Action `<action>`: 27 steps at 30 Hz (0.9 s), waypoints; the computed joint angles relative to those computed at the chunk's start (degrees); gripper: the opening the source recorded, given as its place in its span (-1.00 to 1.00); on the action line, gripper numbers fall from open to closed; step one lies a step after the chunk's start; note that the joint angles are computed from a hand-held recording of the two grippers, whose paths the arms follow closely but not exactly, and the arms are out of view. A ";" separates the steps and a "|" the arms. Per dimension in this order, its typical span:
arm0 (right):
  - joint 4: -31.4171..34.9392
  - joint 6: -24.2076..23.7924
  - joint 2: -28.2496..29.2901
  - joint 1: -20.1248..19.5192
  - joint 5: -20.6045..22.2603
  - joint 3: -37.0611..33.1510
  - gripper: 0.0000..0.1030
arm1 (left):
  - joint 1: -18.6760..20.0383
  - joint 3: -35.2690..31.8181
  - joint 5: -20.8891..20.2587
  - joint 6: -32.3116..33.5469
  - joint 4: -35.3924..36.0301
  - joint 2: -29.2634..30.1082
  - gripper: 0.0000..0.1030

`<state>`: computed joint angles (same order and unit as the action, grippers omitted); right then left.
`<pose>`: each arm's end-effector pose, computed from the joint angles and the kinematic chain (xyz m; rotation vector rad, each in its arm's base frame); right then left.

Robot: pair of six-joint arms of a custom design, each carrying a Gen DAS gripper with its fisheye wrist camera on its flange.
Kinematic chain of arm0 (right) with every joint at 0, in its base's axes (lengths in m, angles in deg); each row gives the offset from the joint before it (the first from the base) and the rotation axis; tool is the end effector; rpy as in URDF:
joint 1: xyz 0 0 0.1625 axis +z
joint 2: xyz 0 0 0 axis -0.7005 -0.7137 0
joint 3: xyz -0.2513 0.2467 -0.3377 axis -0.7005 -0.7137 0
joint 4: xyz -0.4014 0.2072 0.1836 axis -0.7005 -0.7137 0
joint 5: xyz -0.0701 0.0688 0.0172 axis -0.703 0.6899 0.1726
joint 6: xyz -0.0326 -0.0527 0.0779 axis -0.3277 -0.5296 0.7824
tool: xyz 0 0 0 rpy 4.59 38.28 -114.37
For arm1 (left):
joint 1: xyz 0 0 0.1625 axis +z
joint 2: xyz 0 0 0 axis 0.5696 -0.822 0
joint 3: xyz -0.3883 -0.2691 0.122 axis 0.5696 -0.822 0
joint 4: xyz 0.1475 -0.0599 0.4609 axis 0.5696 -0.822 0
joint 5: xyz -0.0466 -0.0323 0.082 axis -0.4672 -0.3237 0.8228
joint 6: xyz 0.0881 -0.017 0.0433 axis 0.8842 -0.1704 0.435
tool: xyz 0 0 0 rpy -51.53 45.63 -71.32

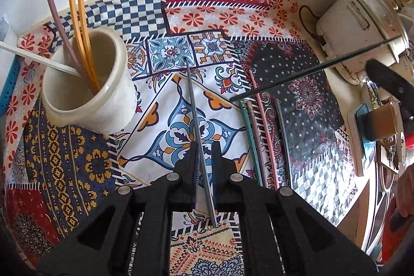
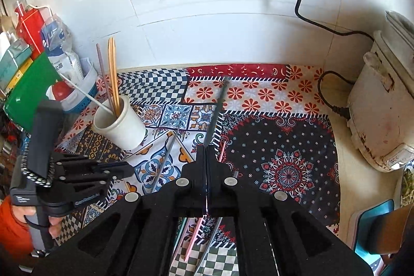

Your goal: Organize utensils

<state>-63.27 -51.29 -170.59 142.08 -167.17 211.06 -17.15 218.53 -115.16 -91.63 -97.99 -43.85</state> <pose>0.1293 -0.2734 0.3905 0.6550 -2.4689 0.6303 -0.3720 -0.3013 0.0064 0.3219 2.5997 -0.3455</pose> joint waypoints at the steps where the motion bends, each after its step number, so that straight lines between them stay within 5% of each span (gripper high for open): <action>1: -0.16 -0.01 0.13 0.17 -0.06 -0.10 -1.00 | 0.98 -0.26 -0.77 0.60 -0.71 0.87 -0.89; 12: 2.45 -3.24 2.37 -3.69 -3.81 -0.25 -0.97 | 5.08 -3.59 -1.10 5.32 1.61 7.08 -0.83; 19: 3.32 -8.58 10.08 -5.69 -8.36 -0.53 -0.43 | 5.67 -4.50 -0.64 7.32 1.43 9.13 -0.70; 27: -0.90 -15.22 21.39 -5.17 -14.76 -1.42 -0.42 | 6.64 -4.59 -0.89 9.68 0.78 8.86 -0.71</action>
